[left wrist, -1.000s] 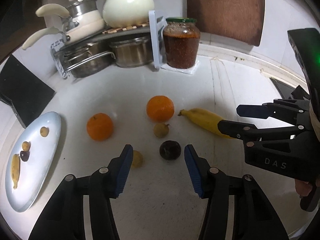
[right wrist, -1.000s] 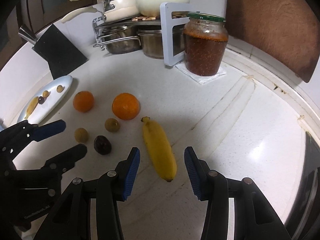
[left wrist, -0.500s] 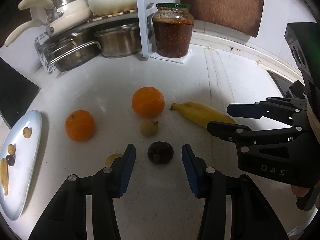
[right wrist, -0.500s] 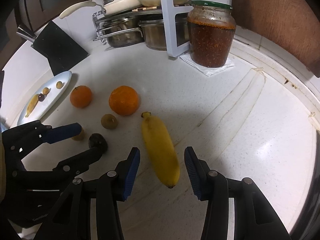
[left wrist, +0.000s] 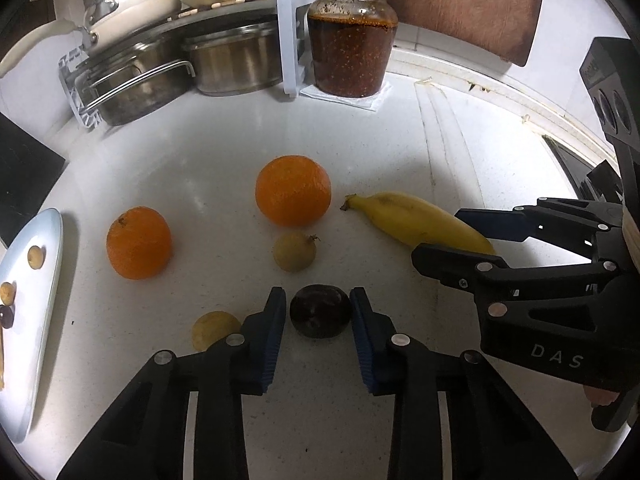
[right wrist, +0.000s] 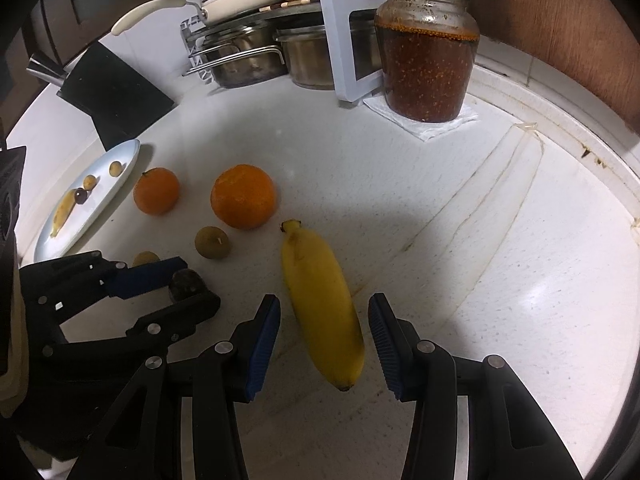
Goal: Organize fruits
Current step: 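Close the right gripper on the yellow banana while the left closes on a dark purple fruit, then carry the banana in the right tool while the left tool carries the dark fruit to the plate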
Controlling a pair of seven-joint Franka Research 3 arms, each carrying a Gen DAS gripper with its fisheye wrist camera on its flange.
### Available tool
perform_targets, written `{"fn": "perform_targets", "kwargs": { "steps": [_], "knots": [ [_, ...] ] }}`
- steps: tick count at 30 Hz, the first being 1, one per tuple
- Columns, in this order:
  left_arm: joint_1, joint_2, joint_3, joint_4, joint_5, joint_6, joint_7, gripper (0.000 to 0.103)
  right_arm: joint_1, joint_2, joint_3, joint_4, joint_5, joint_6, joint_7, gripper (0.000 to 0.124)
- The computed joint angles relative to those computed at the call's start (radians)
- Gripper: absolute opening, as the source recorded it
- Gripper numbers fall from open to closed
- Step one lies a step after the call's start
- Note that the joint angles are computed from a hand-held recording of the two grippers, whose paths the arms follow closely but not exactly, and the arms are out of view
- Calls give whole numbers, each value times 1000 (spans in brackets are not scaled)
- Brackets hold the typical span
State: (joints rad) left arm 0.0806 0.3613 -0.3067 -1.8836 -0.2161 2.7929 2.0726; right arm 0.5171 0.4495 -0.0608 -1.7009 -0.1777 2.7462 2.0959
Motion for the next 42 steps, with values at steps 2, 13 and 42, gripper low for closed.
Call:
{"fn": "perform_targets", "kwargs": {
  "steps": [2, 13, 42],
  "knots": [
    [4, 2, -5, 3, -6, -4, 6, 30, -4, 1, 5, 0, 8, 2, -3, 44],
    [12, -10, -11, -15, -27, 25, 0, 30, 25, -1, -23, -6, -26, 12, 37, 32],
    [54, -172, -33, -120, -295, 139, 107, 30, 98, -127, -87, -82, -461, 67, 511, 31]
  ]
}}
